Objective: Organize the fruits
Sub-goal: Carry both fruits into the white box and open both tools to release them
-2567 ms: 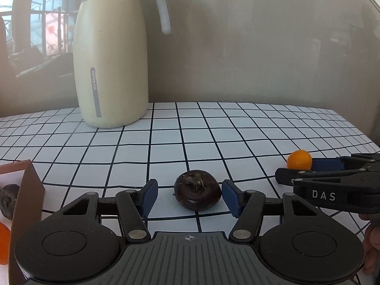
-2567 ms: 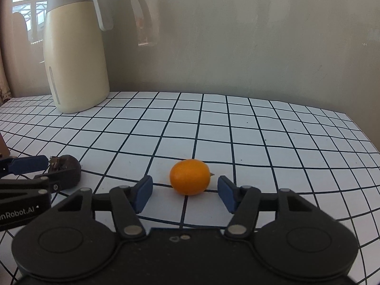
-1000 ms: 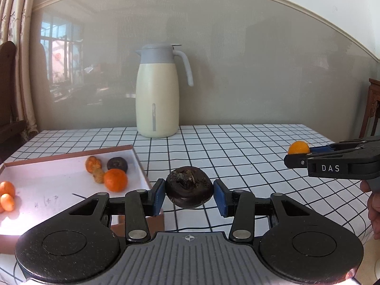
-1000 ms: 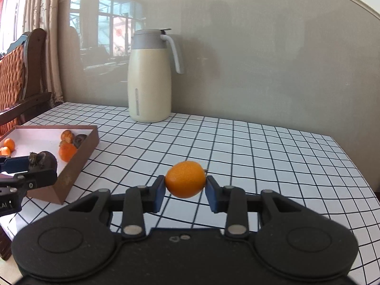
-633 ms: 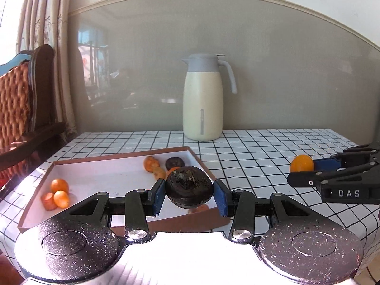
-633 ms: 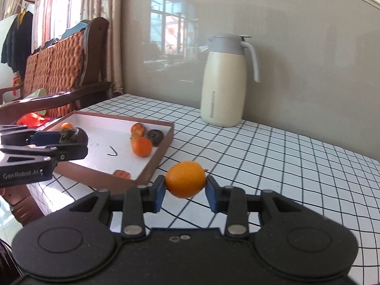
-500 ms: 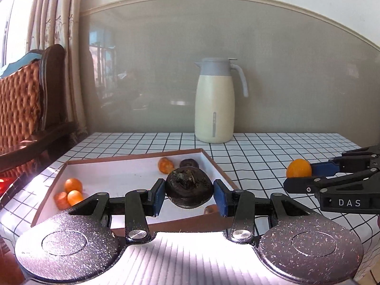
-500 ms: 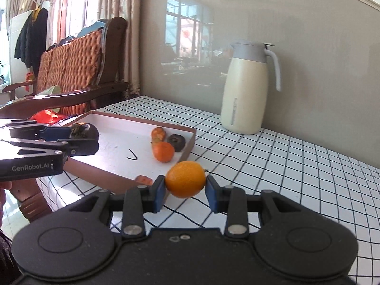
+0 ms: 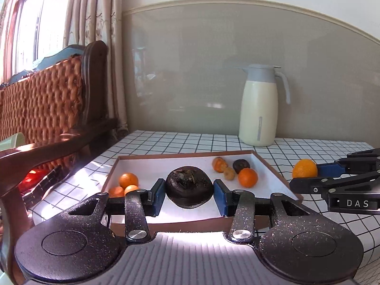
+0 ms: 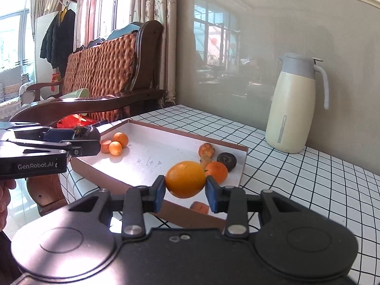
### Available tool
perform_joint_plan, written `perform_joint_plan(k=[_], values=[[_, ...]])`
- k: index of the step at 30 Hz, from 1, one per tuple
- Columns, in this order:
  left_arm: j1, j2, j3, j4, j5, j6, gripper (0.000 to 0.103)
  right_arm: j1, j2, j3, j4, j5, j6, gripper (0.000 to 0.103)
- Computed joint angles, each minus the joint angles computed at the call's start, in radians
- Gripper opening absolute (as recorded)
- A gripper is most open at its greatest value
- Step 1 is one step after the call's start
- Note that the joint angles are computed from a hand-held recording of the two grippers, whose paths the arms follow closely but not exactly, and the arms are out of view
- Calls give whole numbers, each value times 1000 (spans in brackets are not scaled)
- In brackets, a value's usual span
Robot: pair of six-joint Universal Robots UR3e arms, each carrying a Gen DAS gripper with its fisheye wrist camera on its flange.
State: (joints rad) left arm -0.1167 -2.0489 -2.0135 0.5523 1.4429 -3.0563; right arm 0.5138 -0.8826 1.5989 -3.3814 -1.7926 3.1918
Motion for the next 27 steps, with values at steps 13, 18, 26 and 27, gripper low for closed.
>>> perform_joint_plan(k=[13, 18, 26, 27], values=[[84, -24, 43, 14, -7, -20, 44, 41, 125, -299, 111, -44, 2, 28], [86, -51, 115, -26, -11, -47, 44, 34, 163, -395, 148, -69, 23, 28], [84, -139, 291, -98, 16, -62, 44, -8, 237, -527, 201, -84, 49, 28], [87, -151, 316, -110, 17, -69, 44, -13, 247, -543, 208, -88, 49, 28]])
